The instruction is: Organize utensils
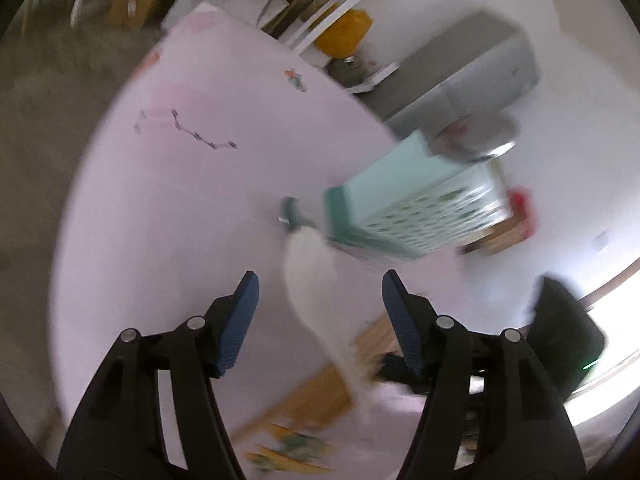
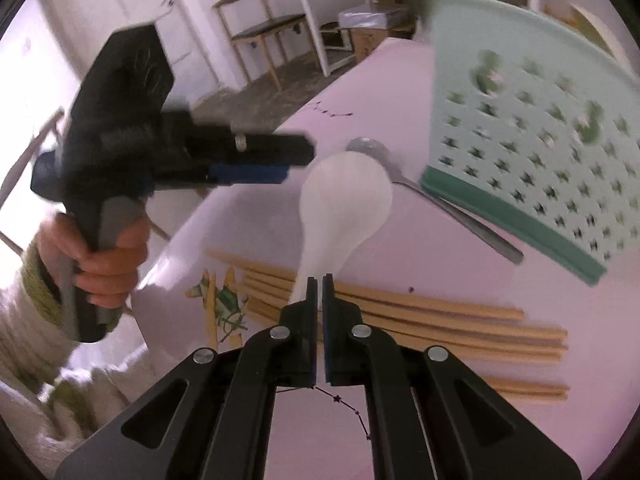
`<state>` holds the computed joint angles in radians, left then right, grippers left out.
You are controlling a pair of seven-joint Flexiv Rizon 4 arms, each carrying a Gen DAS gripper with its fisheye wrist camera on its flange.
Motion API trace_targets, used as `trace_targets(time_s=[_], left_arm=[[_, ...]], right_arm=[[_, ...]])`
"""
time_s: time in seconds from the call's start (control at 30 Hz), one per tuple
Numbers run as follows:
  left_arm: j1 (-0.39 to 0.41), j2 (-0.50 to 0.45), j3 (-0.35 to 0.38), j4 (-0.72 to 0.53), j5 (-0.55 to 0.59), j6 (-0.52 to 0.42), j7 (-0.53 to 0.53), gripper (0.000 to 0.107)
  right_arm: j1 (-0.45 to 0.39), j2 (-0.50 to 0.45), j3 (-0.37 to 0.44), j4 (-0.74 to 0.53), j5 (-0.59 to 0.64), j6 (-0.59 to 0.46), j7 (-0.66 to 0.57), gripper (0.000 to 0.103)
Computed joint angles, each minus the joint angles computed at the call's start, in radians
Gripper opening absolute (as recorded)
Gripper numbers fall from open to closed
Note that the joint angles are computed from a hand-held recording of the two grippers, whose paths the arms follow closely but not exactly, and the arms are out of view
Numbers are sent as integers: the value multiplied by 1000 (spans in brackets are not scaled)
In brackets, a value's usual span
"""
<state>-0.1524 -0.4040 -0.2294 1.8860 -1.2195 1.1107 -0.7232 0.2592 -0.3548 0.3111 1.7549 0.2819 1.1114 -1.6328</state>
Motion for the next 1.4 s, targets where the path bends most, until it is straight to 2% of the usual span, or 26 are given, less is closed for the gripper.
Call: trace_targets(time_s=[0.07, 0.17, 0.3, 0.43, 0.53, 0.63, 0.77, 0.87, 0.93, 1.03, 1.1, 1.13, 1.23, 1.3, 1.37, 1.4], left_arm=[[-30, -15, 32, -9, 124, 76, -37, 60], [-44, -34, 59, -31, 290, 121, -124, 60], [-55, -67, 97, -87, 495, 91, -222, 58], [-42, -83, 99, -132, 626, 30, -291, 41], [-15, -82, 81, -144, 666, -16, -336, 27], [-24, -91, 100, -172, 738, -32, -408, 15], [-13, -87, 88, -163, 770, -12, -445, 7], [26, -68, 34, -112, 702, 35, -417, 4], [63, -44, -14, -65, 609, 63, -380, 2], [106, 4, -77, 16, 427, 127, -295, 0], [126, 42, -111, 73, 270, 173, -220, 0], [130, 58, -120, 95, 200, 193, -184, 0], [124, 91, -125, 137, 25, 223, -96, 0], [115, 108, -119, 157, -84, 224, -38, 0], [102, 117, -106, 168, -170, 216, 14, 0], [94, 121, -99, 171, -218, 212, 43, 0]], right_arm=[[-22, -7, 14, -2, 53, 11, -6, 4], [-41, -25, 27, -11, 114, 30, -2, 7], [-89, -28, 61, -3, 208, 42, -48, 10], [-113, -42, 71, -13, 267, 40, -93, 10], [-118, -51, 78, -16, 300, 52, -114, 10], [-121, -62, 85, -18, 329, 68, -140, 10], [-117, -56, 80, -5, 335, 89, -139, 10], [-76, -48, 46, 22, 279, 140, -91, 10], [-43, -22, 12, 60, 201, 184, -43, 10], [54, 5, -88, 132, -3, 278, 73, 11], [107, 13, -147, 155, -129, 309, 139, 22], [135, 13, -180, 160, -194, 316, 169, 23], [195, 4, -248, 157, -371, 316, 218, 26], [191, -20, -237, 114, -451, 287, 190, 36], [190, -54, -231, 60, -520, 235, 185, 38], [177, -86, -208, 3, -544, 171, 159, 38]])
